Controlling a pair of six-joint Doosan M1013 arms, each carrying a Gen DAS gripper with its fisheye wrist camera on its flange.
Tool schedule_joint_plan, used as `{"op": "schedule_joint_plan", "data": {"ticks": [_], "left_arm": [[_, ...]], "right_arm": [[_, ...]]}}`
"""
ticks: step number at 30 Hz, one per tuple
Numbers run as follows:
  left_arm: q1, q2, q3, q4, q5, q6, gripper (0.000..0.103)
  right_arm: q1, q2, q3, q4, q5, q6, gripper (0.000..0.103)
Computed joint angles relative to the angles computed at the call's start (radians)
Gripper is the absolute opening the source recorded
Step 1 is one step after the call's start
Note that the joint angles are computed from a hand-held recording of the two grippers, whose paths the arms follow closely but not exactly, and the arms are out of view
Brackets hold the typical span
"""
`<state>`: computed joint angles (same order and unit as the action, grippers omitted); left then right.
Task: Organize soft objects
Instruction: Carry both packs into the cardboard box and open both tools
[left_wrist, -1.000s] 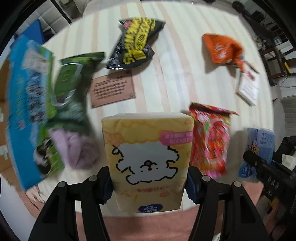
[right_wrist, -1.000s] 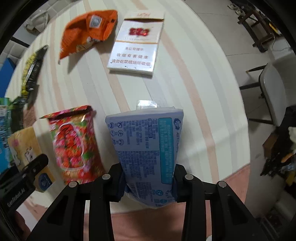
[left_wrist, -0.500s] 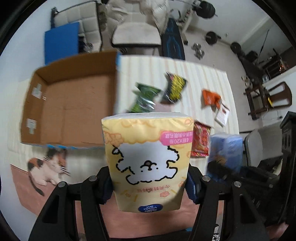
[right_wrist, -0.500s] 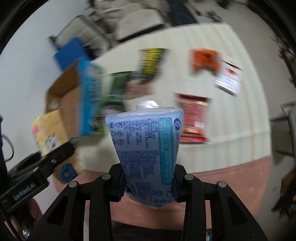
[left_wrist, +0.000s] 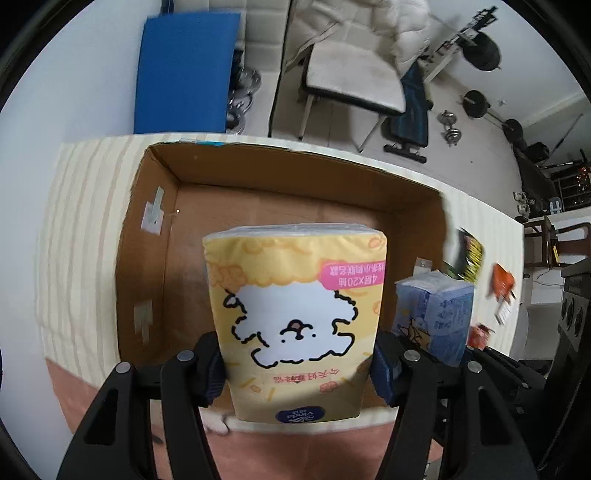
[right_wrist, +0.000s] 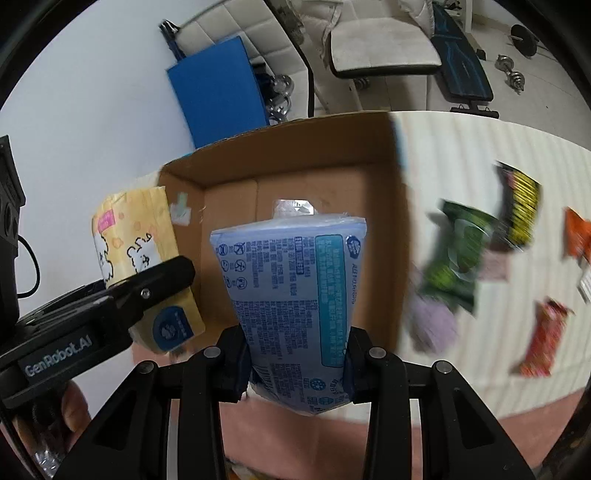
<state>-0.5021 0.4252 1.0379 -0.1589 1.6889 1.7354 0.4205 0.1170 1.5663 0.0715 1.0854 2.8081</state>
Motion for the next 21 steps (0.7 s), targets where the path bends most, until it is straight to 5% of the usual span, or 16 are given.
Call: {"op": "schedule_joint_plan", "data": {"ticks": [7, 16, 18, 21], "left_arm": [[0.016, 0.124, -0.040, -0.014, 0.029, 0.073, 0.060], [0.008, 0.179, -0.059, 0.012, 0.057, 0.107, 0.061], [0.002, 0.182, -0.067, 0.036, 0.064, 0.099, 0.061], [-0.002, 0.180, -0.077, 0.049, 0.067, 0.111, 0.078]], "right_arm": [[-0.074, 0.156, -0.060, 0.088, 0.014, -0.112, 0.041], [-0.080, 0.235, -0.112, 0.058, 0.077, -0.149, 0.043], [-0.081, 0.240, -0.116, 0.057, 0.084, -0.148, 0.048], [-0.067, 0.234, -0.127, 0.033, 0.109, -0.128, 0.085]]}}
